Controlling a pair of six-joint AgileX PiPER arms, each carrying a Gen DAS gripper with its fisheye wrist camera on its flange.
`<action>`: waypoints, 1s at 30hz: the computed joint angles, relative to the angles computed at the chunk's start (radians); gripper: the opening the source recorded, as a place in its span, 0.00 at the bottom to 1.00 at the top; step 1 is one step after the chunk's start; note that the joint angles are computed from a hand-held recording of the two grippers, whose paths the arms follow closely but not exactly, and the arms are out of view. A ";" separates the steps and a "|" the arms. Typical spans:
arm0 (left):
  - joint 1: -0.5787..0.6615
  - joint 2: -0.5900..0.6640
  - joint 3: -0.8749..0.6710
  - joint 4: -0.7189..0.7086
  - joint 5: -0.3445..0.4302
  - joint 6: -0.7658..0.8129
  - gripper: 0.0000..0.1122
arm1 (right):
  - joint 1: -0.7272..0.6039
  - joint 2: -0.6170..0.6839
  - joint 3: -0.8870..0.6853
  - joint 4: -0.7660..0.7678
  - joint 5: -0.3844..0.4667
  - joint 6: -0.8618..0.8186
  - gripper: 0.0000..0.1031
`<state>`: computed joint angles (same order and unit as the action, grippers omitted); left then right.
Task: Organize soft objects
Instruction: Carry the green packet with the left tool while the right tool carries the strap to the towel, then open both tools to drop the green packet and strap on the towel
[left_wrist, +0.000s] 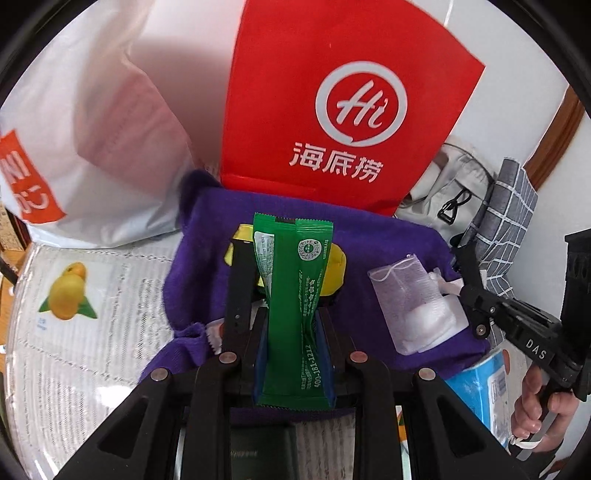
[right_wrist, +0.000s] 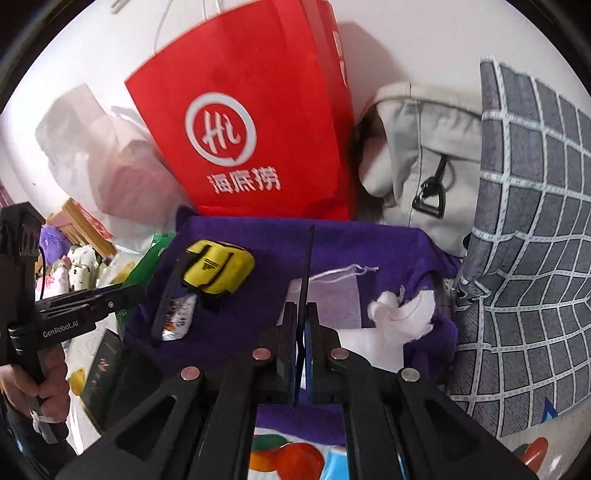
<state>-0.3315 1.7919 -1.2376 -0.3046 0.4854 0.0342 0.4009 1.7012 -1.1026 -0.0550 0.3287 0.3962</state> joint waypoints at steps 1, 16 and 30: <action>-0.003 0.011 -0.010 0.005 0.001 -0.005 0.21 | -0.004 0.015 -0.010 0.003 0.008 -0.009 0.04; -0.043 0.129 -0.103 0.052 0.028 -0.053 0.22 | -0.020 0.113 -0.061 0.048 0.058 -0.073 0.04; -0.056 0.166 -0.138 0.134 0.047 -0.111 0.60 | 0.038 0.124 -0.058 -0.170 0.028 0.113 0.53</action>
